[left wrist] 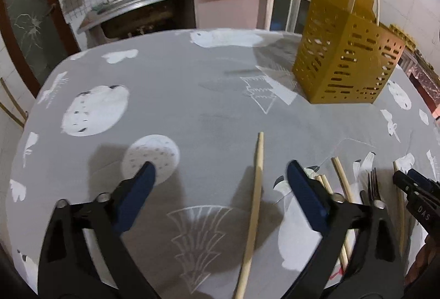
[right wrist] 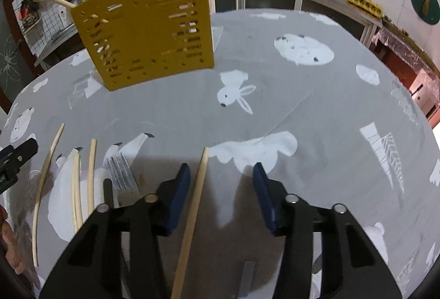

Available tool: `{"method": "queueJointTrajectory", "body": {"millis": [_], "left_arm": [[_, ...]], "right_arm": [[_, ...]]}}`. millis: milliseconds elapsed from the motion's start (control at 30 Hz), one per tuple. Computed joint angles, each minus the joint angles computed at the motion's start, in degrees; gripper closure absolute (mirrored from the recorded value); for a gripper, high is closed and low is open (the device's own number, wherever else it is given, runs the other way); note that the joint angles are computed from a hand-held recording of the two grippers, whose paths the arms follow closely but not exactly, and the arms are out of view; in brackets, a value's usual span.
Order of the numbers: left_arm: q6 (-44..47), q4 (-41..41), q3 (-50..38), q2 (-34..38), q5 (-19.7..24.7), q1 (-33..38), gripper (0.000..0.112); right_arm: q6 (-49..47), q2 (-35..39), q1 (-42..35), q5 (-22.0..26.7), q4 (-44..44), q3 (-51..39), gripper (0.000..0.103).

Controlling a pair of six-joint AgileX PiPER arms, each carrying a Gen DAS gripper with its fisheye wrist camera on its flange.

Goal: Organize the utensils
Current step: 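Lower the left gripper to the table and grasp another wooden chopstick, then lift the chopstick with the left gripper and lower it into the yellow holder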

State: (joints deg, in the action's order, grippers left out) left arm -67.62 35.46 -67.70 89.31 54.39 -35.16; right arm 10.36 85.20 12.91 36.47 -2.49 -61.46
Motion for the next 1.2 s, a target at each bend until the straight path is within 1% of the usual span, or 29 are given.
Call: {"method": "queueJointTrajectory", "body": {"millis": [33,133,200,267,333,433,500,567,600,667,767,867,967,1033,1200], "left_arm": [[1.40,-1.22,-0.60,0.75,-0.73,0.75,0.028],[3.98,-3.35,-2.36,2.91,-1.54,2.05,0.036],[5.30,-4.62,-3.16,3.92,-1.98,2.72,0.043],[6.44,-6.12,-3.55,4.78,-2.78,3.52,0.051],[7.44,-7.48,-3.91,5.63,-3.19,4.04,0.055],[6.47,-5.55,-4.77,6.88,-1.98,2.96,0.055],[6.54,-5.14,-5.50,7.56,-1.53,2.62,0.059],[7.51,-5.88,-6.06,7.86,-1.92,3.03,0.068],[8.05,-6.33,-6.44,8.00,-1.91,3.20,0.070],[8.37,-6.71,-6.72,7.98,-1.94,3.31,0.085],[8.54,-6.96,-5.92,7.31,-3.01,3.19,0.099],[7.23,-6.18,-4.36,6.42,-4.26,3.14,0.107],[5.68,-6.44,-2.17,4.85,-6.74,3.61,0.108],[3.97,-5.80,-0.62,3.83,-8.00,3.56,0.108],[-0.58,-2.37,2.04,0.76,-8.62,1.58,0.108]], "right_arm": [[-0.05,0.23,-0.18,-0.01,0.41,-0.14,0.064],[0.67,0.50,-0.12,0.30,0.47,-0.56,0.073],[-0.19,0.75,-0.34,0.38,1.52,-0.88,0.081],[-0.24,0.93,-0.42,0.33,1.76,-1.03,0.083],[0.05,1.07,-0.28,0.14,1.60,-1.07,0.083],[-0.37,1.48,-0.51,-0.16,1.90,-1.39,0.083],[-1.02,1.79,-0.79,-0.38,2.39,-1.61,0.084],[-1.18,2.29,-1.00,-0.66,2.61,-2.03,0.087],[-1.16,2.30,-0.98,-0.80,2.71,-2.02,0.091],[-1.96,2.27,-1.22,-1.34,3.69,-1.87,0.095],[-3.50,2.21,-1.75,-2.13,5.05,-1.51,0.096],[-5.64,2.28,-2.51,-2.18,6.90,-1.74,0.097],[-7.62,2.29,-3.33,-2.79,8.53,-1.60,0.097],[-10.22,2.36,-4.28,-3.39,11.26,-1.29,0.097],[-16.11,1.35,-6.67,-4.16,18.03,-0.42,0.097]]}}
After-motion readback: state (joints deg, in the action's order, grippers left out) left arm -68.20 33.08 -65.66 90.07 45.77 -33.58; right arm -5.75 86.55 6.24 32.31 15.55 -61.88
